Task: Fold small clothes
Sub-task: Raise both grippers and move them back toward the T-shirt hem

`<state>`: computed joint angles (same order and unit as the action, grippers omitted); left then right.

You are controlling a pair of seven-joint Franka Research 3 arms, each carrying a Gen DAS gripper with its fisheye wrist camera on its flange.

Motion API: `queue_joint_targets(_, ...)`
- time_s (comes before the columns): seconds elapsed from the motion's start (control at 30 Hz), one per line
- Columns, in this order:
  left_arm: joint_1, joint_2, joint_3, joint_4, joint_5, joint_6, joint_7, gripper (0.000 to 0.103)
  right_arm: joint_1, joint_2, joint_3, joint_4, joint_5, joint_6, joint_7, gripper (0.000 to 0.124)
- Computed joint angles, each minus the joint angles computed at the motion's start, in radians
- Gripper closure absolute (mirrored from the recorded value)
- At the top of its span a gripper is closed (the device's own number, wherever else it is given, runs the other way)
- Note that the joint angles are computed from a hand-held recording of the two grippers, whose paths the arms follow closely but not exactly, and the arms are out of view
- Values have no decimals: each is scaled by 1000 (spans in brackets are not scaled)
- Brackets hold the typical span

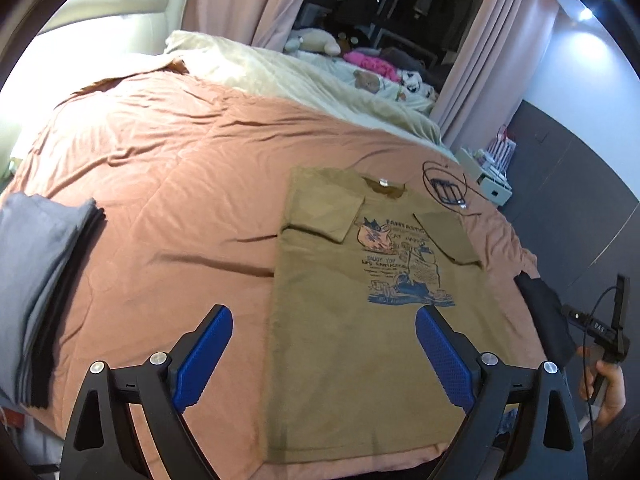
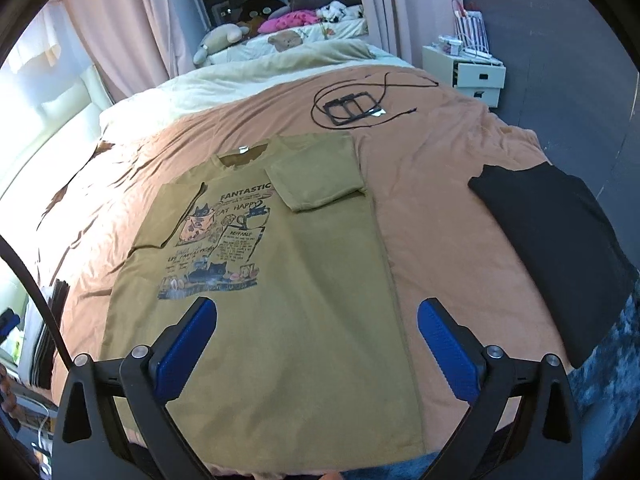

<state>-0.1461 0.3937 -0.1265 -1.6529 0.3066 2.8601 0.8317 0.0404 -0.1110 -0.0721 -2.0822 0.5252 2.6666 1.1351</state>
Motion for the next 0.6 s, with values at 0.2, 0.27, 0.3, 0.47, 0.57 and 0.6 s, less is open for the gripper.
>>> queue_joint_targets(0.2, -22, -66, 20, -100, 53, 35, -48, 9, 20, -96, -19, -90, 55, 24, -60, 23)
queue_joint_targets(0.27, -39, -92, 39, -139, 96, 53, -80, 9, 26, -132, -24, -129, 77, 34, -84, 23)
queue_joint_targets(0.3, -44, -106, 45, -161, 117, 64, -95, 9, 27, -152, -23, -154, 78, 49, -85, 23)
queue_joint_targets(0.47, -54, -159, 55, -252, 209, 91, -163, 9, 48, -231, -57, -253, 130, 63, -138, 23)
queue_joint_targets(0.57, -32, -191, 29, -307, 190, 123, -149, 9, 37, -256, -69, -294, 129, 63, -160, 23)
queue_joint_targets(0.6, -40, -201, 39, -321, 215, 130, -170, 9, 34, -257, -74, -296, 126, 56, -163, 23)
